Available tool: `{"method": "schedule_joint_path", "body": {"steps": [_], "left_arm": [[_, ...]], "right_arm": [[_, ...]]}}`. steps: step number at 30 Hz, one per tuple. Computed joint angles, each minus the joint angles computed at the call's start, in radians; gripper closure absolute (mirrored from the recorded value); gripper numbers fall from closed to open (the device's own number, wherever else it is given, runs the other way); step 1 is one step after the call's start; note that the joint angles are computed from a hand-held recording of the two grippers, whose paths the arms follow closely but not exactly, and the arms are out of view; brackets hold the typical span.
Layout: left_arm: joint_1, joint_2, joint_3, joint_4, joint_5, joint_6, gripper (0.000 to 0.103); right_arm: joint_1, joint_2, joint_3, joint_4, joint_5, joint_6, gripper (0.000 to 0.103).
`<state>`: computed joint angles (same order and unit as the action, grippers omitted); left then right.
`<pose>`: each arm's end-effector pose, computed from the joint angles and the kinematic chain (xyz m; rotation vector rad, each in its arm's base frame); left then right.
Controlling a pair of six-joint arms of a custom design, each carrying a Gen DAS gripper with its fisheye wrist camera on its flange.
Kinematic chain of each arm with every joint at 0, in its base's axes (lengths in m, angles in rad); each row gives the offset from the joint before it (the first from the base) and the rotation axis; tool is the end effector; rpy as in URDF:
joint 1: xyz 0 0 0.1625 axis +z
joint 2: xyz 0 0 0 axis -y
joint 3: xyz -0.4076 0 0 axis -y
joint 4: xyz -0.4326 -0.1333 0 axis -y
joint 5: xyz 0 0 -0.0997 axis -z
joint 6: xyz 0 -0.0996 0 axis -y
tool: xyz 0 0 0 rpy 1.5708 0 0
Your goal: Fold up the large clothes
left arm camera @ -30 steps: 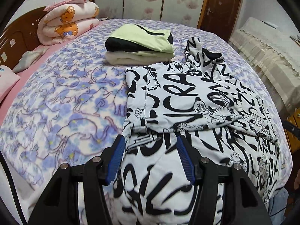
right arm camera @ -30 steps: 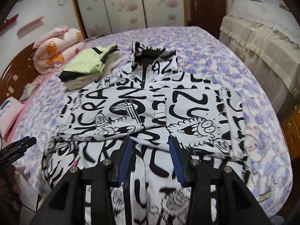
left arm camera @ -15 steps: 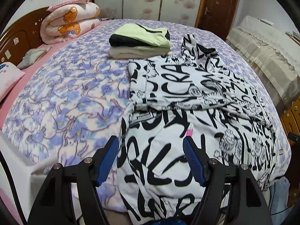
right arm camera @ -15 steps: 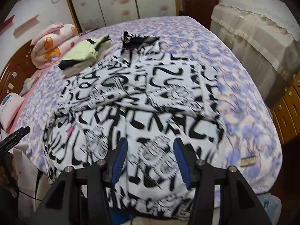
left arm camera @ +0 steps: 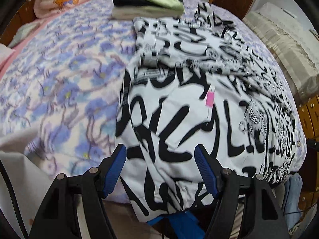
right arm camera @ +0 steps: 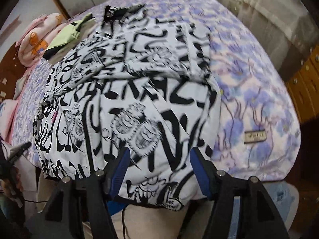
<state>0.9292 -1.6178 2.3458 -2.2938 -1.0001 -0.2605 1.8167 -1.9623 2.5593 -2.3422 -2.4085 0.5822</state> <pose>-0.0913 -0.4349 0.1975 0.4956 2.5591 -0.3275 0.1335 -0.2882 0.2477 -0.4876 -2.3212 0.6142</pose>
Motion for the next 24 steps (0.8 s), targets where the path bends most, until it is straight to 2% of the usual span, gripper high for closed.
{"method": "schedule_joint_path", "body": {"steps": [5,9,15,17,20,24], "left_arm": [[0.066,0.023,0.004,-0.005,-0.069,0.008,0.034],[0.104,0.044,0.014,-0.014,-0.082,0.004,0.034],[0.117,0.044,0.032,-0.057,-0.099,0.024,0.033],[0.121,0.043,0.032,-0.059,-0.106,0.028,0.033],[0.131,0.037,0.029,-0.054,-0.121,0.024,0.033],[0.146,0.021,0.030,-0.049,-0.139,0.020,0.033]], "right_arm": [[-0.153,-0.132,0.060,0.015,0.142,-0.068,0.040],[-0.245,-0.207,0.100,0.031,0.201,-0.125,0.040],[-0.389,-0.360,0.170,0.056,0.325,-0.226,0.040],[-0.454,-0.420,0.197,0.065,0.408,-0.291,0.040],[-0.502,-0.444,0.227,0.053,0.470,-0.343,0.040],[-0.541,-0.425,0.257,0.018,0.501,-0.390,0.040]]}}
